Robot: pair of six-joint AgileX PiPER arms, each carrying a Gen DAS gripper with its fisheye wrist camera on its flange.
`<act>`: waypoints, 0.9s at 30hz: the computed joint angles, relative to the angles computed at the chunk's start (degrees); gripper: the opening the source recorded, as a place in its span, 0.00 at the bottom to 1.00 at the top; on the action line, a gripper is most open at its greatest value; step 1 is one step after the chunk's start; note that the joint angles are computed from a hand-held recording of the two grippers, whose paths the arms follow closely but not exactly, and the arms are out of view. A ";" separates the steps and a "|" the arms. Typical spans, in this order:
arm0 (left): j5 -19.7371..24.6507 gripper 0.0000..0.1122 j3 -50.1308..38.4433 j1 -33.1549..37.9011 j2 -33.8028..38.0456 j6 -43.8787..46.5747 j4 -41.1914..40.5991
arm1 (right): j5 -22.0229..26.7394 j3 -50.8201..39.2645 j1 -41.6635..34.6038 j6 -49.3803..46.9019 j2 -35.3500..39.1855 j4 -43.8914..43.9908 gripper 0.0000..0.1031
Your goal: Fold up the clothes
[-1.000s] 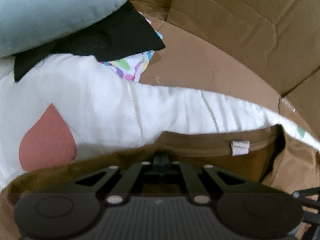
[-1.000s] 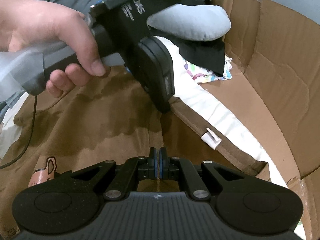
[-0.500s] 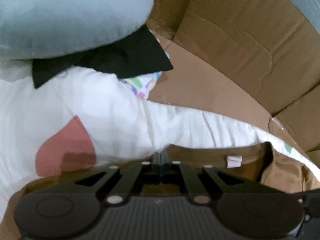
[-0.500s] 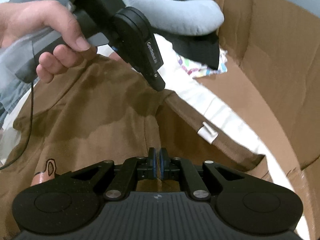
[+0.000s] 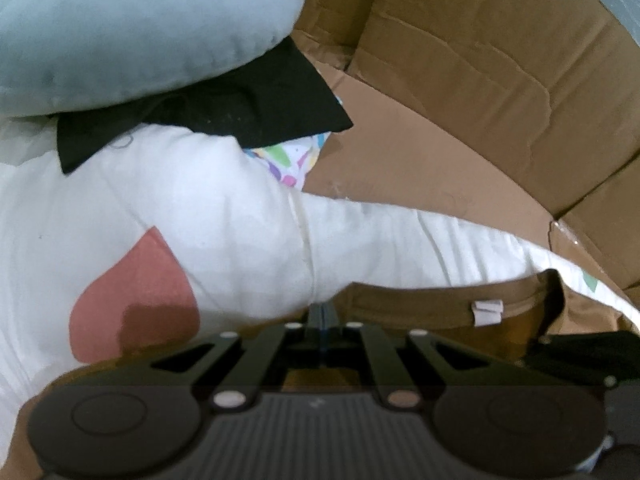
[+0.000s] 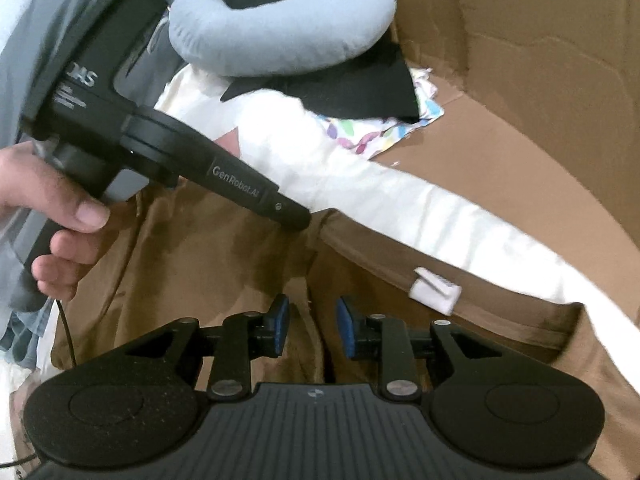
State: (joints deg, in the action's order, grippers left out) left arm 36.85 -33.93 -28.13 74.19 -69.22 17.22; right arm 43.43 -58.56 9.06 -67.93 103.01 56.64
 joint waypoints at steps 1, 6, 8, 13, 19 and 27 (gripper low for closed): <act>-0.37 0.02 0.41 0.11 -0.46 0.16 -0.14 | -0.22 -0.52 0.66 0.49 0.66 0.21 0.30; -2.50 0.02 2.94 0.81 -3.75 0.83 -1.03 | 0.09 -2.73 2.33 3.22 3.28 0.83 0.18; -2.60 0.02 3.53 0.70 -4.76 1.21 -1.13 | 0.40 -3.21 2.28 4.06 3.26 1.16 0.06; -2.79 0.04 4.65 0.58 -6.74 2.67 -1.47 | 0.36 -0.45 1.12 -2.74 -0.77 6.32 0.02; -5.56 0.04 5.55 1.15 -6.38 4.18 -2.62 | -2.70 0.38 1.71 -2.37 -2.17 4.06 0.02; -11.05 0.06 7.08 -0.55 -1.83 -1.20 1.42 | -2.94 -0.53 -2.39 1.25 -4.09 -0.42 0.05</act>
State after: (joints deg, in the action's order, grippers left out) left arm 25.80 -26.85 -28.68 72.36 -70.42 18.64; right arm 40.48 -59.09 6.67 -66.68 98.91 56.21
